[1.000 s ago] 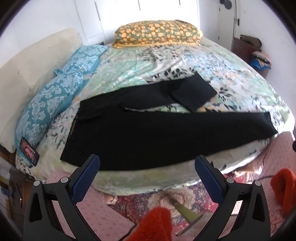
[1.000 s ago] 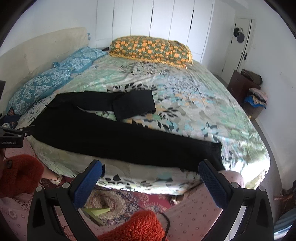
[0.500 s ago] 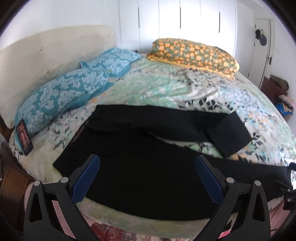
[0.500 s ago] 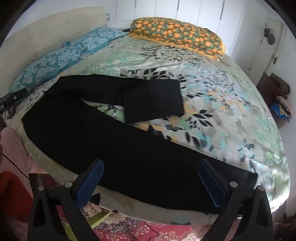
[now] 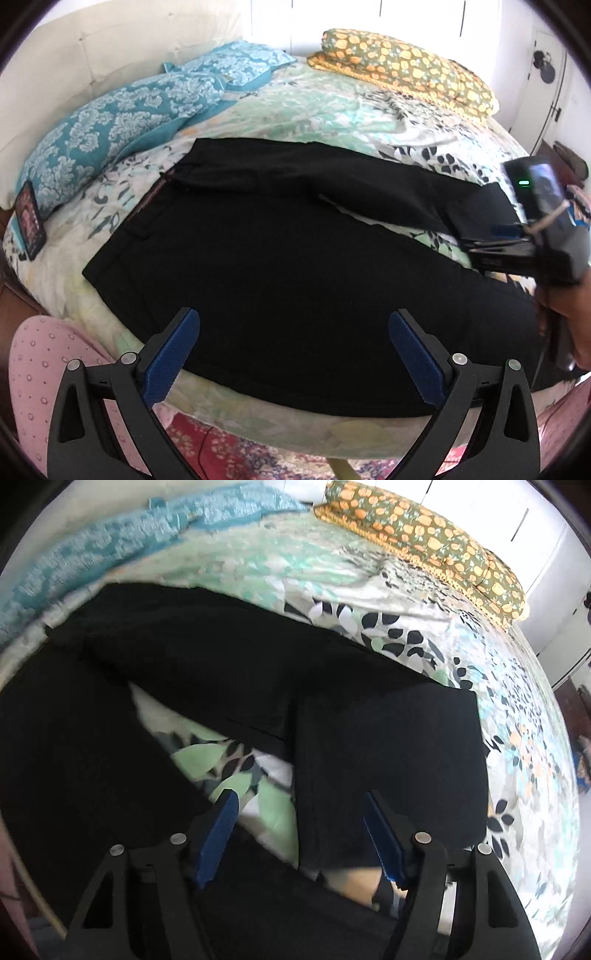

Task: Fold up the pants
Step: 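Grasp the black trouser leg hem with the right gripper and lift it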

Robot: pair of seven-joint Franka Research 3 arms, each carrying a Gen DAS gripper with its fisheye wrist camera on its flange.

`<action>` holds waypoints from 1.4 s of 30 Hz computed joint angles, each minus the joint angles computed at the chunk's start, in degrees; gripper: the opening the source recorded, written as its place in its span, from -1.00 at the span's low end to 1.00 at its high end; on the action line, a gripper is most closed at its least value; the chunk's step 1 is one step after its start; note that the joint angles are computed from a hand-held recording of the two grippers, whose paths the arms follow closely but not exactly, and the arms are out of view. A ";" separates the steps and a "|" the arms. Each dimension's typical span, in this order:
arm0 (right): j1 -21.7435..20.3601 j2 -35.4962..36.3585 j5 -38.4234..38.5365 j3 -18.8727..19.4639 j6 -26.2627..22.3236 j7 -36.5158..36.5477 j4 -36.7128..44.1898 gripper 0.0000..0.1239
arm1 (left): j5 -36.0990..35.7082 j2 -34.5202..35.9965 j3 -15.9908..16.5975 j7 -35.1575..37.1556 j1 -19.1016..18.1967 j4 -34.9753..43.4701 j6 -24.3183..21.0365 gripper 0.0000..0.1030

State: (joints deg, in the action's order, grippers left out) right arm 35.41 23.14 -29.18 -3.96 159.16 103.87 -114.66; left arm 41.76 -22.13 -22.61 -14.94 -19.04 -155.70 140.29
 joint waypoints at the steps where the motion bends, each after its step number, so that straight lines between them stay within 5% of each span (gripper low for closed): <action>1: 1.15 1.84 -1.42 -0.95 -2.33 0.66 1.95 0.04 | -0.13 0.50 0.16 0.29 0.05 0.22 0.09 0.99; 3: 0.66 2.59 -1.76 -1.09 -2.63 0.29 2.51 -0.68 | -0.32 1.50 0.45 1.07 0.14 0.71 -0.05 0.99; 6: -6.63 -2.86 8.11 3.25 3.43 -4.23 -2.79 -0.80 | -0.27 2.31 0.70 1.67 0.20 1.10 0.03 0.99; 9: -18.32 -10.09 28.89 10.40 7.07 -16.20 -7.88 -0.84 | 0.34 3.30 0.92 1.53 0.56 1.38 0.84 0.99; 12: -22.97 -12.43 36.55 7.03 5.85 -18.76 -6.79 -0.84 | 0.34 4.80 1.41 2.30 0.62 1.90 2.19 0.99; 16: -26.59 -7.39 35.69 -0.69 1.77 -11.76 -0.08 -0.75 | 1.20 7.03 1.30 4.31 0.37 3.80 2.08 0.99; 18: -31.04 -4.14 41.20 -0.15 -4.03 -12.25 3.67 -0.28 | 1.73 7.55 1.25 4.53 0.19 4.37 1.66 0.99; 24: -41.21 2.08 59.18 6.09 -10.88 -26.64 10.44 -0.22 | 0.36 8.96 2.07 4.81 -0.34 4.97 0.76 0.99; 30: -38.62 12.29 54.03 2.76 -18.35 -24.83 25.26 -0.18 | -1.85 10.97 3.35 6.15 0.04 5.64 0.70 0.99; 36: -38.95 22.29 50.81 3.93 -25.45 -26.25 38.80 -0.19 | -3.29 13.59 3.77 8.48 -0.26 7.47 -1.25 0.99; 37: -37.34 23.10 48.33 2.63 -25.95 -25.34 40.07 -0.23 | -3.60 14.09 3.95 9.13 -0.32 7.82 -1.41 0.99; 39: -34.71 23.64 43.19 1.03 -26.56 -25.88 42.40 -0.83 | -3.95 15.28 4.18 10.22 -0.44 8.82 -2.03 0.99; 42: -28.63 22.80 31.95 -3.85 -18.27 -26.60 43.59 -0.84 | -3.20 15.64 4.04 10.40 -0.89 10.32 -3.48 0.99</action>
